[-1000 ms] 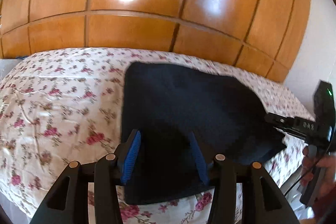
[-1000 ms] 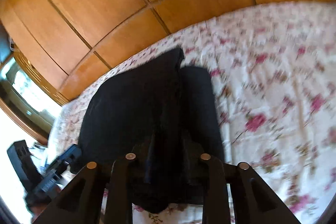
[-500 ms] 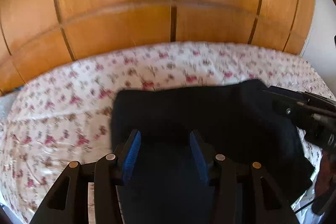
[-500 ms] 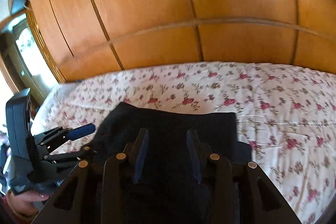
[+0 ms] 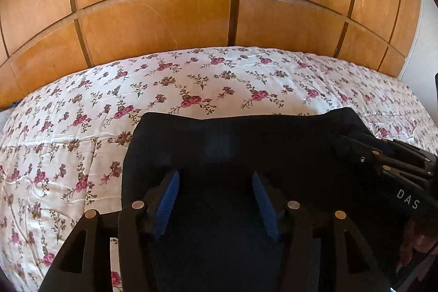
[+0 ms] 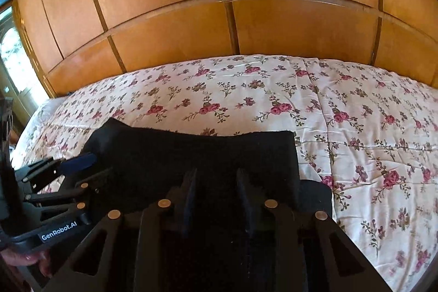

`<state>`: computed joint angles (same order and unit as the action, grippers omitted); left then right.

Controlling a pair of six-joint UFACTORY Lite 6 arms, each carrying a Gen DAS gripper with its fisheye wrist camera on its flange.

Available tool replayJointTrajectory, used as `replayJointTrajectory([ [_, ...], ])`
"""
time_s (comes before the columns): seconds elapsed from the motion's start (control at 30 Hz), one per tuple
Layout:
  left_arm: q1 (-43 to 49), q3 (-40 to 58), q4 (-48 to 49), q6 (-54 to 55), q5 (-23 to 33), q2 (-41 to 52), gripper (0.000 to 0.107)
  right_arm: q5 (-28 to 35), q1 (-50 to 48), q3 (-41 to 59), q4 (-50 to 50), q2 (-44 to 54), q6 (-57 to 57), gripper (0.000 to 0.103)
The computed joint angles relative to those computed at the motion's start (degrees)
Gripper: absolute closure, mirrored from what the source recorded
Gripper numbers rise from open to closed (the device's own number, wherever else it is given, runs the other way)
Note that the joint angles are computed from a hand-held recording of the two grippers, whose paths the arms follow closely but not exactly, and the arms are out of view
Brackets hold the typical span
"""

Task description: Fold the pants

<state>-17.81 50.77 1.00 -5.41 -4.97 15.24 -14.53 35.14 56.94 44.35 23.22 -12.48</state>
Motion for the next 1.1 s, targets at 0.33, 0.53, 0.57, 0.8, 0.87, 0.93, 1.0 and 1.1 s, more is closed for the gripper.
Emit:
replayJointTrajectory([
  [0.33,-1.2,-5.1,-14.6,13.8,-3.7,-4.1,0.05,-9.2,3.0,-10.2,-9.5,-7.0,14.1,0.074],
  [0.53,-3.1,-11.5,-32.8,30.1,-6.5,-10.1,0.05,-13.1,11.1,-16.7,11.2,-14.2,-2.9,0.072],
  [0.57,-3.5,-12.8,-33.8,30.9,-7.1,-11.2,0.05,-14.2,12.8,-17.4,15.4,-15.2,-6.9,0.072],
  [0.8,-7.5,-21.9,-43.4,38.0,-11.6,-19.3,0.05,-16.8,18.0,-21.3,30.0,-19.4,-17.7,0.068],
  [0.87,-8.2,-23.3,-45.2,39.0,-11.8,-21.0,0.05,-16.8,18.4,-22.8,30.6,-19.9,-16.6,0.066],
  [0.93,-8.7,-24.4,-46.7,39.8,-11.7,-22.3,0.05,-16.8,18.7,-24.3,29.9,-20.5,-14.5,0.062],
  [1.0,-9.4,-25.3,-48.9,41.0,-11.7,-23.5,0.05,-16.5,18.8,-25.9,27.9,-21.4,-11.5,0.061],
  [1.1,-10.0,-26.6,-51.9,43.3,-11.3,-25.6,0.05,-17.0,20.1,-27.0,28.0,-22.0,-10.4,0.061],
])
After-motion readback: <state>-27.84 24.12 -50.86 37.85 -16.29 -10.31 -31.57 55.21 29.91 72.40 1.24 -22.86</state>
